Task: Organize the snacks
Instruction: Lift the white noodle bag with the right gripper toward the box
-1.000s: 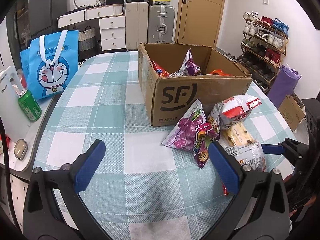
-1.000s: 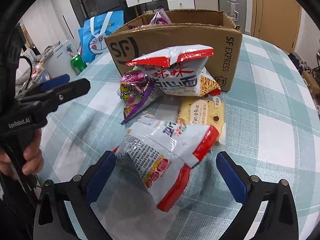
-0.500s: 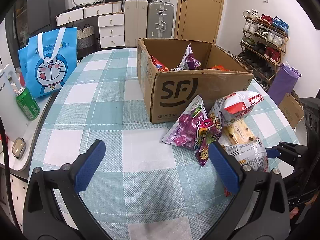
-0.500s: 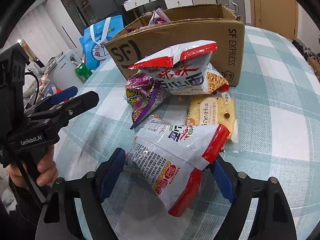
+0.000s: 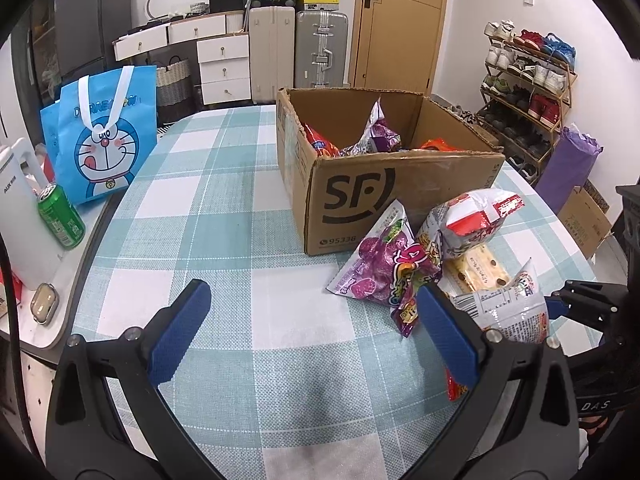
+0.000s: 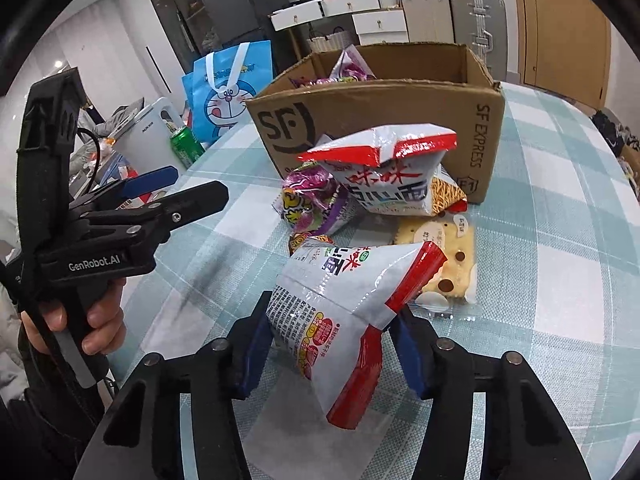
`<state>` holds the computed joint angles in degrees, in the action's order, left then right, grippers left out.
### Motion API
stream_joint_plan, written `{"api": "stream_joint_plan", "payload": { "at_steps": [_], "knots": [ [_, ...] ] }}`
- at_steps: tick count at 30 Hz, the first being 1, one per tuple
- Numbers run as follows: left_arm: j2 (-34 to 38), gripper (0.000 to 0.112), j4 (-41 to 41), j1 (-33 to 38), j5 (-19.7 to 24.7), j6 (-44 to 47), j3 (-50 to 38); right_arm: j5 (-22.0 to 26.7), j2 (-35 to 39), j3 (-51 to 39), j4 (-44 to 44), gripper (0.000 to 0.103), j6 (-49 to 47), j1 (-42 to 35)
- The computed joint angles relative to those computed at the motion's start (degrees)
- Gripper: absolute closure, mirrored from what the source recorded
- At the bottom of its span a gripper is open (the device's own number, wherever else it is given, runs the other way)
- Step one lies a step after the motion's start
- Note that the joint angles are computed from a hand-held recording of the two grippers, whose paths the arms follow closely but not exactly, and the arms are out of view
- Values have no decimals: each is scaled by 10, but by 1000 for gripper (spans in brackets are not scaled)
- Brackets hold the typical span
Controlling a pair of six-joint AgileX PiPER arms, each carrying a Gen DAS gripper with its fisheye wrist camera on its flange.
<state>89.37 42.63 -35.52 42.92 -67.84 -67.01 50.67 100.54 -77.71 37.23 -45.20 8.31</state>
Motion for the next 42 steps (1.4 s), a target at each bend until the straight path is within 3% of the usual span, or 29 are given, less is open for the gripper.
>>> {"api": "stream_joint_plan", "payload": {
  "at_steps": [15, 26, 34, 42],
  "knots": [
    [27, 10, -25, 16, -61, 26, 8, 55, -36, -21, 101, 48, -67, -97],
    [98, 10, -30, 8, -82, 42, -39, 52, -39, -23, 144, 48, -84, -123],
    [178, 10, -19, -16, -24, 58, -127, 51, -36, -24, 145, 48, -77, -131],
    [224, 10, -61, -3, -14, 111, -189, 52, -30, -30, 145, 48, -73, -138]
  ]
}}
